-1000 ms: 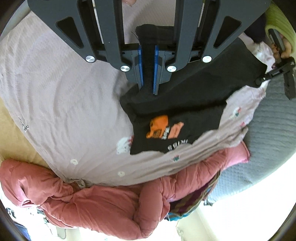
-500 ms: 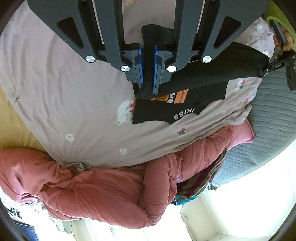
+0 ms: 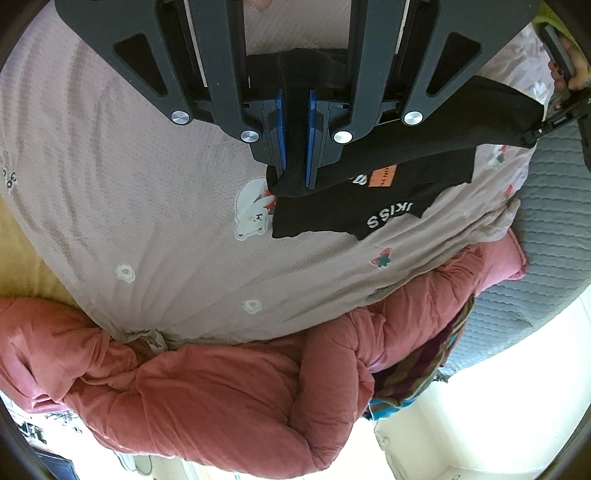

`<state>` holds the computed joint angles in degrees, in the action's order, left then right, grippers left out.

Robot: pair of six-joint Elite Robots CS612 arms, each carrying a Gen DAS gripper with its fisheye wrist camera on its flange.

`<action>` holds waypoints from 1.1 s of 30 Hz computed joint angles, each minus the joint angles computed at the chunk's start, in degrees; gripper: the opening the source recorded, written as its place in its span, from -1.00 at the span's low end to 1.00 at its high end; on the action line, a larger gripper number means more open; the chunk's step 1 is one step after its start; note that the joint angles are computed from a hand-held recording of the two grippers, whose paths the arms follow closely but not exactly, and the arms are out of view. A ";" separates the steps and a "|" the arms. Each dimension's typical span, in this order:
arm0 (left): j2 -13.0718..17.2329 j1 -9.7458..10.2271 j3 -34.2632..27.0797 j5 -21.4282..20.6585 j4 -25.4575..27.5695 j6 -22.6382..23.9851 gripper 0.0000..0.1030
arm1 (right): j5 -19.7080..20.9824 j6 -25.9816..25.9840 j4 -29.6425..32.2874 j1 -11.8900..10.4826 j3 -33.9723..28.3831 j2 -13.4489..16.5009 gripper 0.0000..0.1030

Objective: Fold small clothes
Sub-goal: 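Lift the hem with both tools and fold it toward the collar, then open both tools and press the folded shirt flat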

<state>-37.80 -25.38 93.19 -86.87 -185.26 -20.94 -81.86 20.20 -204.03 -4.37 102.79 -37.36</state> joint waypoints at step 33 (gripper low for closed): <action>1.15 -2.11 2.15 7.30 -7.69 0.65 -0.36 | -6.79 -6.30 1.34 2.66 1.96 0.27 0.02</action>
<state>-36.64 -27.49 95.35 -79.57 -192.95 -20.29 -88.65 13.90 -202.70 -1.71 104.76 -37.09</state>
